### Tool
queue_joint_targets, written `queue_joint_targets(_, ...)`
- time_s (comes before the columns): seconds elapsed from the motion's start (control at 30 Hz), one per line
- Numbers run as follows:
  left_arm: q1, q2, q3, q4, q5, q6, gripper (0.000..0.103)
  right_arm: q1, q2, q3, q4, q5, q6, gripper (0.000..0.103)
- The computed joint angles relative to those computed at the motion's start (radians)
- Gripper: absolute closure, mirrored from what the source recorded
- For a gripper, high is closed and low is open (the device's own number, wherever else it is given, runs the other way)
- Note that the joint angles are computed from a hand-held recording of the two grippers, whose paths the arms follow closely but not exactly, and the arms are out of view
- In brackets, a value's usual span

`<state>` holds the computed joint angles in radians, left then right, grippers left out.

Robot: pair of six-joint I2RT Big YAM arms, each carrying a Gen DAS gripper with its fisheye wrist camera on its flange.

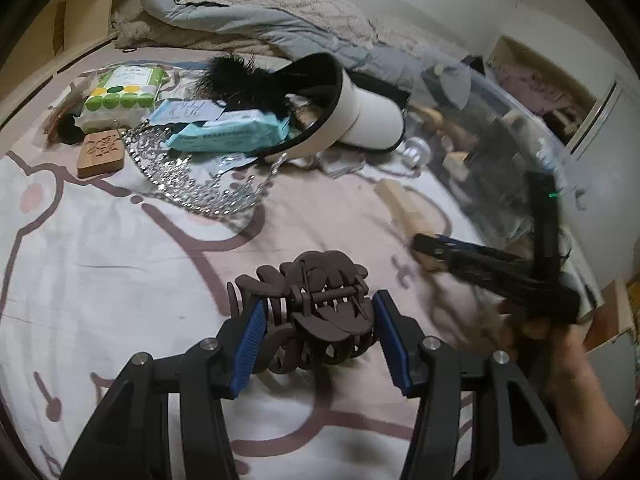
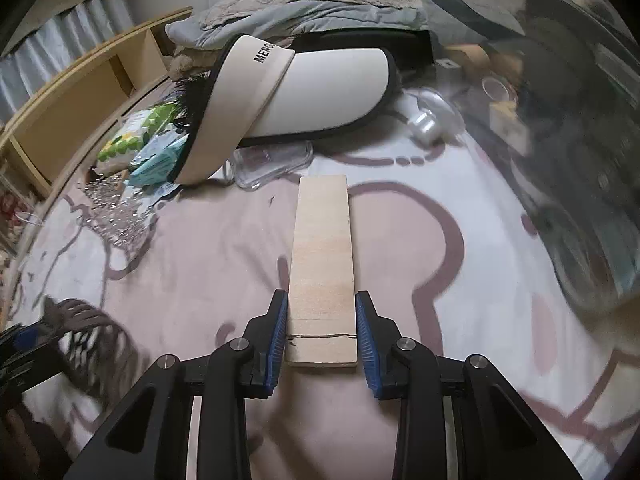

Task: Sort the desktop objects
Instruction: 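Carry the claw clip and wooden stick toward the clear plastic box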

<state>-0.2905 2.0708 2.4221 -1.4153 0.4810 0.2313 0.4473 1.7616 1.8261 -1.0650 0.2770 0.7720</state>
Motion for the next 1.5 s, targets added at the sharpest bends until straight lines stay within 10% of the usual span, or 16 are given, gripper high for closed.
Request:
queue_joint_targets(0.9,-0.048,-0.018,-0.074,0.056,-0.213,-0.048,0.032,0.119,-0.076,-0.098,-0.036,0.05,0.131,0.069)
queue_joint_targets(1.1,-0.034,-0.006,-0.034,0.018,-0.223,0.025,0.03,0.123,-0.067,-0.079,-0.046,0.052,0.112,0.038)
queue_joint_targets(1.5,0.001,0.012,0.015,-0.007,-0.186,0.05,0.024,0.113,-0.066,-0.067,-0.056,0.055,0.131,0.037)
